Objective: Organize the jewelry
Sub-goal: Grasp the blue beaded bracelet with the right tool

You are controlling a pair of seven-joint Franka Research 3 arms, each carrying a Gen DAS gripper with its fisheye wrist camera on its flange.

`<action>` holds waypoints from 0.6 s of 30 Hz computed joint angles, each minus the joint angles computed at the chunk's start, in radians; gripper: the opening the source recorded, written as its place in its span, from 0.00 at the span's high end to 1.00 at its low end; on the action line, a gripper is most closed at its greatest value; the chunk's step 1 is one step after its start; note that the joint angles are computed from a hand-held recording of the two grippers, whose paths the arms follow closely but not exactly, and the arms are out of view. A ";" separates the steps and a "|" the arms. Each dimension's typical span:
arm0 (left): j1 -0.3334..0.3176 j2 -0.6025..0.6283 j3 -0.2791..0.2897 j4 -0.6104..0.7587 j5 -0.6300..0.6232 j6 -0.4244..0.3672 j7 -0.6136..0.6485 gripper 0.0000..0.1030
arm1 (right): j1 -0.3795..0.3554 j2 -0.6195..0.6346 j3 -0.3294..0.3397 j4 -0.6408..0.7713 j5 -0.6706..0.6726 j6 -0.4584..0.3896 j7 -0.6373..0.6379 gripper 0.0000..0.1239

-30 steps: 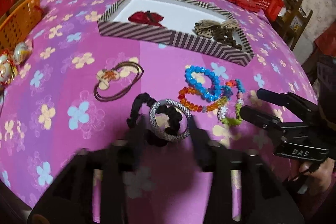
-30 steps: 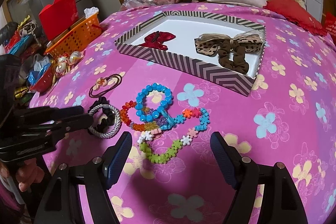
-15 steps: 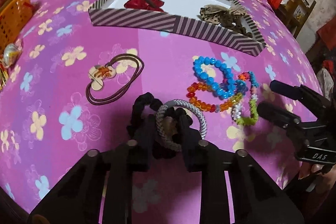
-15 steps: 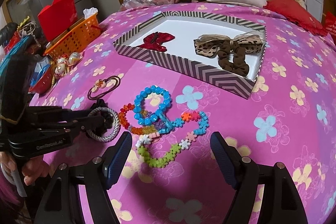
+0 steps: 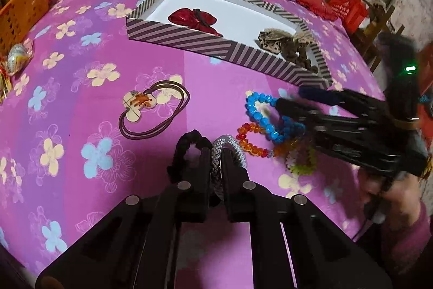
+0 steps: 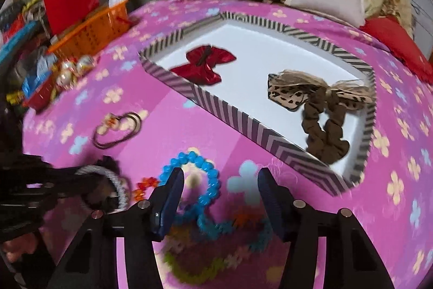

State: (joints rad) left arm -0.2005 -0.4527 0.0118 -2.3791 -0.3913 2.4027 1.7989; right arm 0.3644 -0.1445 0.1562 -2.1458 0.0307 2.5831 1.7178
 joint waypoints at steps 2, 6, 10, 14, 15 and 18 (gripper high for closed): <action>-0.003 -0.006 0.006 0.000 -0.013 0.004 0.006 0.94 | 0.003 0.020 -0.002 0.020 -0.002 -0.036 -0.026 0.64; -0.002 -0.005 0.004 0.002 -0.014 0.006 0.000 0.94 | -0.002 0.009 0.008 -0.014 -0.077 0.017 0.008 0.80; 0.005 -0.001 -0.006 -0.001 -0.001 0.009 -0.020 0.94 | 0.005 0.002 0.002 -0.021 -0.049 0.031 -0.007 0.94; 0.007 0.003 -0.005 -0.004 0.005 0.007 -0.031 0.94 | -0.002 -0.053 0.014 -0.055 -0.061 0.080 0.024 0.94; 0.007 0.005 -0.004 -0.005 0.004 0.005 -0.033 0.94 | -0.006 -0.061 0.018 -0.057 -0.065 0.087 0.032 0.94; 0.008 0.005 -0.004 -0.010 0.002 0.005 -0.039 0.94 | -0.015 -0.090 0.027 -0.065 -0.071 0.098 0.042 0.94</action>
State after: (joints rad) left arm -0.1928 -0.4473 0.0081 -2.3889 -0.3892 2.4081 1.7604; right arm 0.3499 -0.2350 0.1829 -2.2111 -0.0405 2.6811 1.7598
